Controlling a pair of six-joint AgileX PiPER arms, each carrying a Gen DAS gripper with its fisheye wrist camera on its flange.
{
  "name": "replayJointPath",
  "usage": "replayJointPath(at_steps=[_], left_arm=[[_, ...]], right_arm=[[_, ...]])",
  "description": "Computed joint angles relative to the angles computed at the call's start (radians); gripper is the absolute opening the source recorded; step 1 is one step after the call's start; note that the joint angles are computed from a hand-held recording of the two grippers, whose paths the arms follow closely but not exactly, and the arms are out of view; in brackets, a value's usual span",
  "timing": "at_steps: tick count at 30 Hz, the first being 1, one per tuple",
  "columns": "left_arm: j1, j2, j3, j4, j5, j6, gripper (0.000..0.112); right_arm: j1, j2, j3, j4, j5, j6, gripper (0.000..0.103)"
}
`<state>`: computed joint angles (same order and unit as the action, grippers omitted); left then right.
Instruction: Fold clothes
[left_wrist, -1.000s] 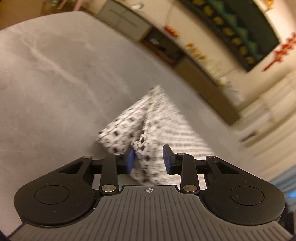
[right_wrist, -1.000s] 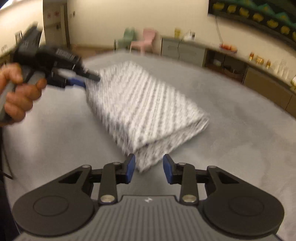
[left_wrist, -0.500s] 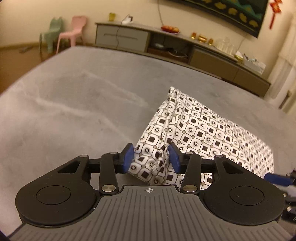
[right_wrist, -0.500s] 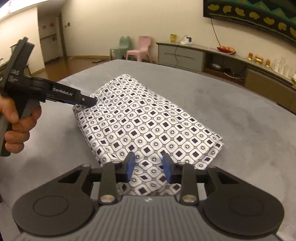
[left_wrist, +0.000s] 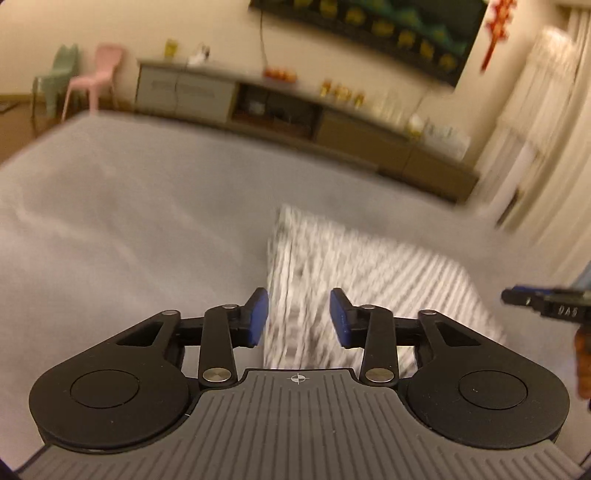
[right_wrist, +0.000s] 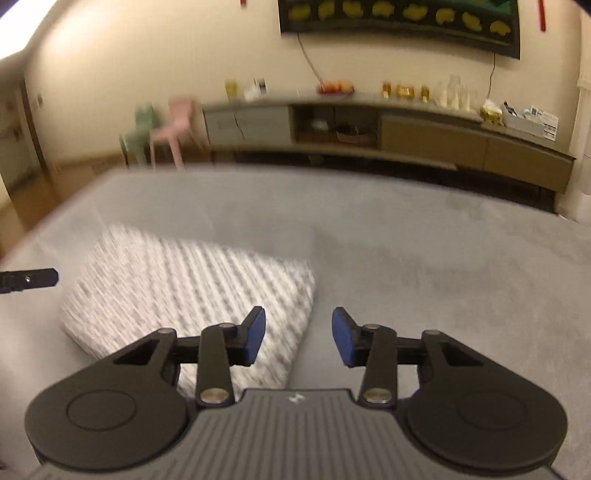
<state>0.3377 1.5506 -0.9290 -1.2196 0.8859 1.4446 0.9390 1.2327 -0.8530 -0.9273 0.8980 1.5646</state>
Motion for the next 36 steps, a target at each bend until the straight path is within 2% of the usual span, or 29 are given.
replayJointPath(at_steps=[1,4,7,9,10,12,13,14,17,19,21,23,24,25,26,27,29,30,32,34,36], left_arm=[[0.003,-0.004,-0.032,-0.004,0.026,-0.011,0.041],[-0.143,0.054,-0.19,0.131,-0.025,-0.118,0.043],[-0.282,0.163,-0.278,0.236,-0.177,-0.207,0.04],[-0.337,0.24,-0.319,0.303,-0.26,-0.287,0.039],[-0.354,0.275,-0.334,0.331,-0.297,-0.329,0.044],[-0.336,0.337,-0.36,0.339,-0.295,-0.397,0.051],[-0.304,0.353,-0.362,0.298,-0.264,-0.39,0.051],[-0.275,0.365,-0.36,0.262,-0.238,-0.384,0.051],[-0.213,0.26,-0.238,0.145,-0.216,-0.247,0.043],[-0.163,0.185,-0.161,0.072,-0.178,-0.152,0.045],[-0.119,0.118,-0.093,0.054,-0.113,-0.081,0.047],[-0.122,0.087,-0.04,0.077,-0.143,-0.047,0.048],[-0.138,0.078,-0.02,0.1,-0.202,-0.072,0.048],[-0.152,0.07,0.005,0.106,-0.262,-0.081,0.054],[-0.14,0.055,0.039,0.072,-0.295,-0.05,0.06],[-0.113,0.022,0.088,0.004,-0.32,0.015,0.068],[-0.054,-0.054,0.177,-0.087,-0.345,0.107,0.069],[-0.009,-0.08,0.202,-0.091,-0.309,0.136,0.071],[0.084,-0.133,0.251,-0.059,-0.209,0.17,0.077],[0.141,-0.2,0.301,0.001,-0.142,0.189,0.082],[0.156,-0.272,0.352,0.064,-0.113,0.185,0.082]], right_arm=[[-0.027,0.003,-0.015,-0.001,-0.04,-0.019,0.042],[-0.123,0.075,-0.054,0.015,-0.179,-0.106,0.04],[-0.179,0.151,-0.044,-0.007,-0.299,-0.126,0.04],[-0.226,0.175,-0.018,0.079,-0.348,-0.211,0.04],[-0.248,0.183,-0.003,0.105,-0.356,-0.242,0.039],[-0.288,0.166,0.037,0.117,-0.375,-0.238,0.041],[-0.308,0.143,0.052,0.138,-0.375,-0.23,0.041],[-0.32,0.12,0.057,0.159,-0.356,-0.226,0.041],[-0.268,0.04,0.065,0.129,-0.282,-0.171,0.04],[-0.165,-0.016,0.071,0.08,-0.247,-0.117,0.04],[-0.082,-0.015,0.071,0.07,-0.249,-0.111,0.041],[-0.015,0.012,0.065,0.077,-0.247,-0.114,0.041],[0.002,0.044,0.063,0.088,-0.223,-0.103,0.041],[0.009,0.077,0.059,0.103,-0.191,-0.082,0.046],[0.014,0.103,0.057,0.117,-0.162,-0.055,0.057],[0.026,0.101,0.059,0.121,-0.135,-0.009,0.058],[0.086,0.078,0.051,0.105,-0.058,0.077,0.058],[0.135,0.074,0.038,0.083,-0.012,0.104,0.061],[0.234,0.093,-0.006,0.055,0.092,0.142,0.084],[0.315,0.131,-0.052,0.043,0.184,0.17,0.087],[0.363,0.158,-0.075,0.051,0.228,0.206,0.088]])
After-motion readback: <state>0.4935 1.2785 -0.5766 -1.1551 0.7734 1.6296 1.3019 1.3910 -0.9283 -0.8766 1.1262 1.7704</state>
